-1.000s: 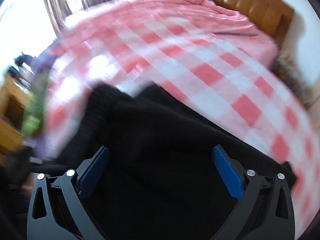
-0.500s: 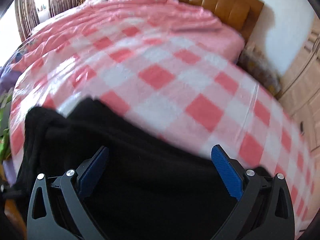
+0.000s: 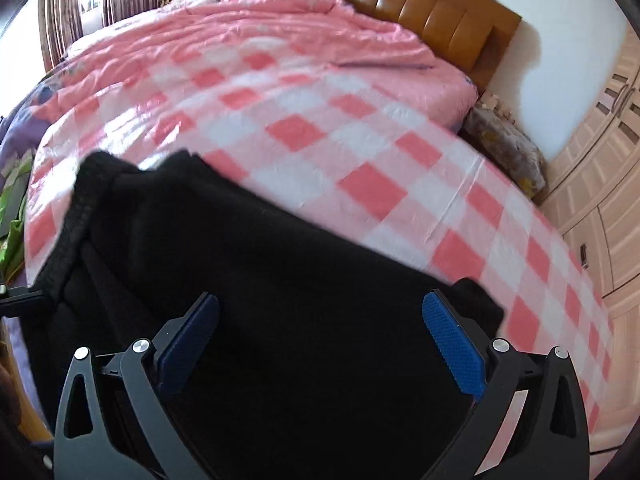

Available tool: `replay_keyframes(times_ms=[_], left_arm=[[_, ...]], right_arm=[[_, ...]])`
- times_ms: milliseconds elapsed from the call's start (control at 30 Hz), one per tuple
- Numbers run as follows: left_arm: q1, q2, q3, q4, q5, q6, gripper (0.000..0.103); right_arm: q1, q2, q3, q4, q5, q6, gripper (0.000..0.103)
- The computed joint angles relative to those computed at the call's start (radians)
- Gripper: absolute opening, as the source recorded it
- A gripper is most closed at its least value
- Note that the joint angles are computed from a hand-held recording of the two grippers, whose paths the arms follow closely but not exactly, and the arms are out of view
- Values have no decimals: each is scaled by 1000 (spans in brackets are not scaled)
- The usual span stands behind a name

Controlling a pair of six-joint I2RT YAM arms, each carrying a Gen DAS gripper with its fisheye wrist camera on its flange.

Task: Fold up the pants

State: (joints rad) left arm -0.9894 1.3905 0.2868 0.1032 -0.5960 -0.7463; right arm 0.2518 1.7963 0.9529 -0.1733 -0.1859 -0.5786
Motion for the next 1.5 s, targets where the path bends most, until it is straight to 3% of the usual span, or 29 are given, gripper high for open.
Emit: replay_keyframes(times_ms=[200, 300, 333, 467, 667, 733, 833, 1000, 1133, 1200, 1300, 1367, 1433, 1500], left_arm=[[4, 4, 22, -35, 3, -6, 90], [4, 10, 24, -30, 4, -1, 90], [4, 11, 24, -27, 4, -1, 90], [-3, 14, 18, -17, -5, -9, 90], [-1, 13, 21, -28, -3, -15, 90], [-3, 23, 31, -38, -7, -21, 91], [2, 28, 48, -63, -2, -31, 91], [-1, 35, 66, -93, -7, -44, 91], [-2, 47, 78, -99, -12, -54, 92], [-1, 52, 84, -104, -12, -59, 92], [0, 73, 106, -120, -15, -68, 93], [1, 79, 121, -142, -15, -79, 93], [3, 105, 146, -193, -32, -120, 102], [8, 94, 122, -156, -28, -120, 102]], right_arm=[[84, 12, 11, -18, -22, 50, 99], [-5, -22, 49, -141, -237, 52, 99], [-27, -49, 37, -147, -253, 60, 99], [-107, -229, -131, -72, -173, -10, 99], [-174, -276, -320, 33, -77, -166, 99], [-206, -236, -336, 78, -143, -129, 99], [-240, -193, -287, 14, -215, -104, 99], [-397, -366, -351, -79, -380, -184, 99], [-526, -437, -423, -121, -405, -307, 99], [-567, -417, -472, -76, -411, -365, 99], [-610, -343, -466, -68, -447, -358, 99], [-631, -386, -478, -89, -452, -362, 99], [-665, -471, -522, -85, -478, -392, 99], [-678, -498, -552, -57, -474, -395, 99]])
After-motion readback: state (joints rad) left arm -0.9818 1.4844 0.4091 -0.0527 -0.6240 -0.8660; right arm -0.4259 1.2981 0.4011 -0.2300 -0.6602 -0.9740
